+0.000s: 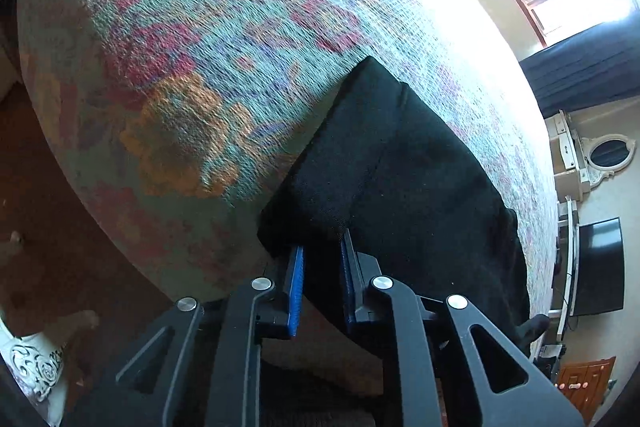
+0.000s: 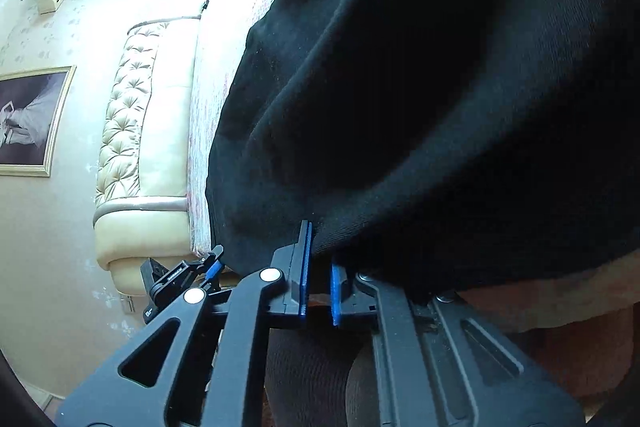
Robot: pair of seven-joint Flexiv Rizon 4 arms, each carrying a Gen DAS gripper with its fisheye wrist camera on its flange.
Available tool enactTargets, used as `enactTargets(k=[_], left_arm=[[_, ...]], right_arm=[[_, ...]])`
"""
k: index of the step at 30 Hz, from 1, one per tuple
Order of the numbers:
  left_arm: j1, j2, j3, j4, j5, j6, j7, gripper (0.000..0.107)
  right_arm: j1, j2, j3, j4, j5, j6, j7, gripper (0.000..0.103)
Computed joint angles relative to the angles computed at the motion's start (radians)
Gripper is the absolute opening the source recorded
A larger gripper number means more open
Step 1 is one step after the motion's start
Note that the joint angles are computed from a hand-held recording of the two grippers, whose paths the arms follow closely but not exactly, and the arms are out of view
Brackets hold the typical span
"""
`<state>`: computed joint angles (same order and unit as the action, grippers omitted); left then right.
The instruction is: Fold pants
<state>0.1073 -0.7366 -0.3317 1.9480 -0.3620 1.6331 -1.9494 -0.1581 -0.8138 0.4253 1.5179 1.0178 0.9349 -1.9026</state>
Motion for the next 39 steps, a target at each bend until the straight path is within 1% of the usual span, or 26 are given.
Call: enactTargets(k=[2, 4, 6, 7, 8, 9, 10, 11, 12, 13, 15, 17, 18, 19, 21, 23, 26, 27, 29, 30, 32, 33, 35, 36, 38, 39], left_arm=[[-0.028, 0.007, 0.044, -0.004, 0.001, -0.022, -0.004, 0.016], [-0.033, 0.003, 0.053, -0.006, -0.004, -0.038, -0.002, 0.017], [-0.059, 0.006, 0.081, -0.017, 0.003, -0.051, 0.008, 0.021], [-0.057, 0.010, 0.075, -0.010, 0.002, -0.036, 0.010, 0.022], [-0.050, 0.015, 0.061, -0.003, -0.005, -0.024, 0.005, 0.029], [-0.066, 0.030, 0.079, 0.009, -0.016, -0.023, -0.017, 0.041], [-0.092, 0.046, 0.113, 0.023, -0.026, -0.015, -0.046, 0.046], [-0.112, 0.057, 0.138, 0.037, -0.032, -0.001, -0.070, 0.049], [-0.139, 0.070, 0.173, 0.048, -0.036, 0.002, -0.095, 0.049], [-0.188, 0.081, 0.233, 0.053, -0.039, -0.003, -0.127, 0.049], [-0.225, 0.087, 0.283, 0.061, -0.034, 0.019, -0.164, 0.049], [-0.247, 0.081, 0.313, 0.056, -0.024, 0.048, -0.185, 0.049], [-0.239, 0.077, 0.310, 0.049, 0.007, 0.060, -0.202, 0.051], [-0.241, 0.063, 0.311, 0.010, -0.010, 0.051, -0.177, 0.054], [-0.184, 0.038, 0.236, -0.006, 0.024, 0.122, -0.154, 0.070], [-0.109, 0.002, 0.141, -0.039, 0.084, 0.172, -0.110, 0.076], [-0.080, -0.059, 0.076, -0.135, 0.139, 0.162, -0.043, 0.079], [-0.044, -0.079, 0.022, -0.155, 0.163, 0.156, -0.017, 0.080], [0.008, -0.118, -0.063, -0.190, 0.190, 0.133, 0.025, 0.080], [0.018, -0.132, -0.086, -0.201, 0.193, 0.124, 0.039, 0.080], [0.003, -0.140, -0.079, -0.221, 0.175, 0.080, 0.057, 0.080], [-0.014, -0.137, -0.063, -0.225, 0.159, 0.056, 0.061, 0.080], [-0.014, -0.147, -0.067, -0.227, 0.143, 0.042, 0.085, 0.080], [-0.012, -0.147, -0.070, -0.220, 0.139, 0.051, 0.096, 0.080], [-0.002, -0.146, -0.082, -0.213, 0.134, 0.058, 0.114, 0.080], [0.004, -0.146, -0.089, -0.208, 0.130, 0.063, 0.119, 0.080]], right_arm=[[0.014, 0.005, -0.004, 0.017, -0.008, 0.006, 0.012, 0.007], [0.010, -0.007, -0.002, 0.013, -0.004, 0.003, 0.010, 0.007], [-0.023, -0.028, 0.012, -0.008, 0.020, -0.045, 0.023, 0.008], [-0.045, -0.035, 0.019, -0.015, 0.038, -0.077, 0.033, 0.012], [-0.064, -0.028, 0.018, -0.010, 0.049, -0.106, 0.051, 0.015], [-0.073, -0.017, 0.011, -0.004, 0.055, -0.125, 0.070, 0.021], [-0.081, -0.004, 0.005, 0.007, 0.062, -0.132, 0.070, 0.030], [-0.092, 0.021, -0.004, 0.021, 0.065, -0.137, 0.065, 0.035], [-0.100, 0.047, -0.018, 0.036, 0.063, -0.136, 0.057, 0.046], [-0.109, 0.075, -0.032, 0.049, 0.061, -0.131, 0.041, 0.048], [-0.127, 0.133, -0.074, 0.079, 0.051, -0.087, -0.015, 0.048], [-0.129, 0.191, -0.135, 0.126, 0.035, 0.044, -0.060, 0.048], [-0.137, 0.211, -0.165, 0.146, 0.031, 0.114, -0.066, 0.048], [-0.163, 0.221, -0.184, 0.153, 0.038, 0.164, -0.073, 0.048], [-0.218, 0.224, -0.219, 0.153, 0.056, 0.264, -0.074, 0.048], [-0.261, 0.204, -0.256, 0.135, 0.018, 0.320, -0.057, 0.048], [-0.257, 0.151, -0.354, 0.121, -0.151, 0.344, 0.049, 0.049], [-0.280, 0.128, -0.364, 0.108, -0.172, 0.323, 0.052, 0.049], [-0.336, 0.089, -0.340, 0.080, -0.190, 0.294, 0.074, 0.050], [-0.398, 0.070, -0.286, 0.054, -0.155, 0.271, 0.030, 0.050], [-0.454, 0.056, -0.221, 0.044, -0.141, 0.292, -0.026, 0.053], [-0.443, 0.058, -0.224, 0.054, -0.165, 0.300, -0.039, 0.053], [-0.353, 0.066, -0.260, 0.115, -0.305, 0.385, 0.050, 0.038], [-0.329, 0.069, -0.279, 0.120, -0.322, 0.380, 0.049, 0.025], [-0.342, 0.078, -0.244, 0.126, -0.345, 0.386, 0.038, 0.020], [-0.330, 0.080, -0.256, 0.119, -0.379, 0.402, 0.051, 0.019]])
